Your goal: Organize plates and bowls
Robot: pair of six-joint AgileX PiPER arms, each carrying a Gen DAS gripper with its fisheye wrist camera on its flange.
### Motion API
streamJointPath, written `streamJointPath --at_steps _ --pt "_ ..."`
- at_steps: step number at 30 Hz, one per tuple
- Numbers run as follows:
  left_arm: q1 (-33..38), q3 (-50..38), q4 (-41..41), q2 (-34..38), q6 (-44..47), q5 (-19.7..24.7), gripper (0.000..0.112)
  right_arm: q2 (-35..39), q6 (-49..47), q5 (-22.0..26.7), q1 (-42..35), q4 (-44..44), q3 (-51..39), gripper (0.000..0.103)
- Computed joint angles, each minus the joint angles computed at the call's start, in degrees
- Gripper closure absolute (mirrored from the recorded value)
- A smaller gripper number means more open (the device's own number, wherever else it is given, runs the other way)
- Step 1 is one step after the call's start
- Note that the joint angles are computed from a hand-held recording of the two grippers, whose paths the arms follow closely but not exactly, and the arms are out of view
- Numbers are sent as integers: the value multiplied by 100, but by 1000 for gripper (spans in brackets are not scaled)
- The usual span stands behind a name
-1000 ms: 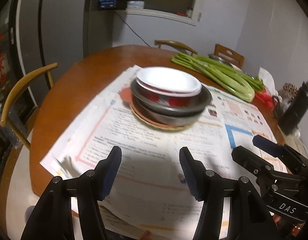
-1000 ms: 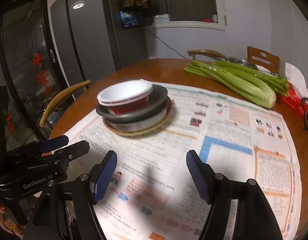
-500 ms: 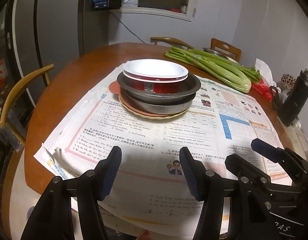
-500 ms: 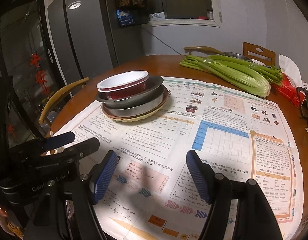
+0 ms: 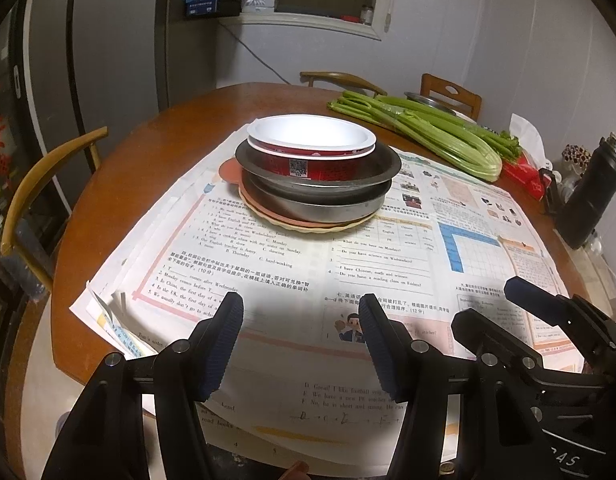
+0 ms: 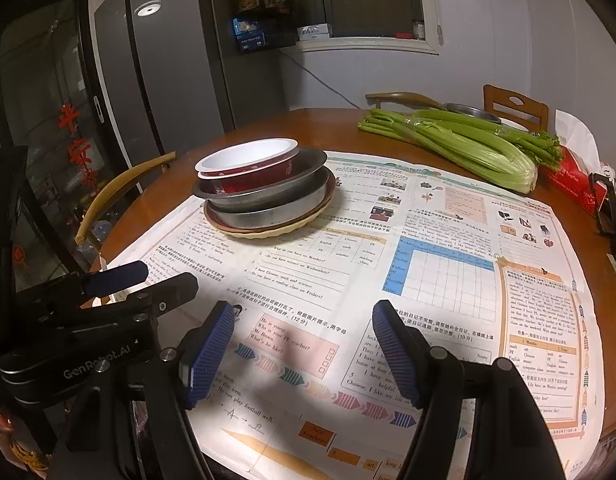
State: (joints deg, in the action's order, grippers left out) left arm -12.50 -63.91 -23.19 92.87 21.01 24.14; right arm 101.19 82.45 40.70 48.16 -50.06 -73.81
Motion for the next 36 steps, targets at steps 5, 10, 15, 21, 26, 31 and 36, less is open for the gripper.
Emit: streamJointPath --at_steps 5,10,15,21,26,31,36 --pt "0 17 -68 -3 77 -15 50 -7 -3 -8 13 13 3 32" --pt "17 18 -94 4 98 -7 50 0 8 28 59 6 -13 32" --pt "20 0 -45 21 65 16 50 19 -54 21 53 102 -28 32" --pt "30 -16 -8 36 27 28 50 23 -38 -12 44 115 -24 32" --pt "26 -15 84 24 -68 18 50 16 -8 -18 45 83 -9 32" --pt "33 -5 67 19 -43 13 50 19 -50 2 45 121 -20 32" --pt "35 -25 150 16 -128 2 50 31 -69 18 50 129 -40 32"
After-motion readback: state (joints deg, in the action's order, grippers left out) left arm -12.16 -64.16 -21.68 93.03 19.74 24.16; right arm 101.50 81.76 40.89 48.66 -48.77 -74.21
